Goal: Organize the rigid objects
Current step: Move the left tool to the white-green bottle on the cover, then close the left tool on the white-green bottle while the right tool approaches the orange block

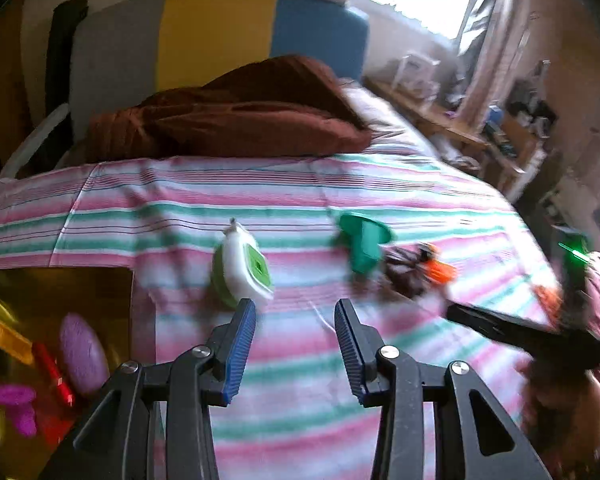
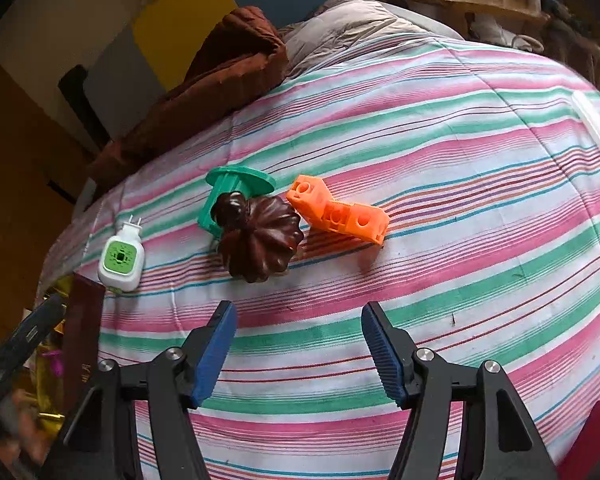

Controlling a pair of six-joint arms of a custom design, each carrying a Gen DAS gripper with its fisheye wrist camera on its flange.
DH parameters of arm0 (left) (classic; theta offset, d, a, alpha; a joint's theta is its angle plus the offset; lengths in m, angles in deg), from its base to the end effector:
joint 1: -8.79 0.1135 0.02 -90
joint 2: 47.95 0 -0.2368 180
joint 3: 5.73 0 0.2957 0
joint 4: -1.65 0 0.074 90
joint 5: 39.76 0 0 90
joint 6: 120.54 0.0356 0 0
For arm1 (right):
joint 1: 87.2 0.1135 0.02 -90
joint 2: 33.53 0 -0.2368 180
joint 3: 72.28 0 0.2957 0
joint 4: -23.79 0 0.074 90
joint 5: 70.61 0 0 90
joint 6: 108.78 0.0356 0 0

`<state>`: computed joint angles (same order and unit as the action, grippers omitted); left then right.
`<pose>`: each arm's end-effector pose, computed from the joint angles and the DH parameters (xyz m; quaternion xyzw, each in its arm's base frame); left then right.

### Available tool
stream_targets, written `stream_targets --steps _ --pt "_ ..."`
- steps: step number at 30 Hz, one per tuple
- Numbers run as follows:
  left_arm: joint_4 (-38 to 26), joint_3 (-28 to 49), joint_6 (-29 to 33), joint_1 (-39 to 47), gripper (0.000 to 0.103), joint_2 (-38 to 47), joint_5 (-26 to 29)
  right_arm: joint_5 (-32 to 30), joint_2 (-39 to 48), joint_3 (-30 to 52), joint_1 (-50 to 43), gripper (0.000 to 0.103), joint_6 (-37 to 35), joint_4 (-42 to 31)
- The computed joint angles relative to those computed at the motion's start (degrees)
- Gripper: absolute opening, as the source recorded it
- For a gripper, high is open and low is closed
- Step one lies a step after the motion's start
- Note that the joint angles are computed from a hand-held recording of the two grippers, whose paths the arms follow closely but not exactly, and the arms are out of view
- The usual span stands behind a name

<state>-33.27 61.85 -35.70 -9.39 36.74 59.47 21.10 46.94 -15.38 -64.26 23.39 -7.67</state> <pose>0.3287 -0.1140 0.1762 0.1329 0.9335 -0.1401 0.3022 0.2902 0.1217 0.1390 0.1637 0.9395 0.1497 0.2609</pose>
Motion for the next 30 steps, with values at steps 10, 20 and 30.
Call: stream_targets --steps 10,20,30 --pt "4.36 10.5 -1.3 -1.43 0.041 17.23 -10.4 -2.35 -3.46 -1.94 -2.17 0.067 2.15 1.21" --pt "11.13 8.61 -1.02 -3.79 0.043 18.85 -9.91 -1.55 -4.22 -2.17 -2.25 0.067 2.95 0.29" --pt "23.27 -4.49 0.74 -6.79 0.043 11.26 -9.78 -1.57 -3.37 -2.06 -3.87 0.067 4.08 -0.75"
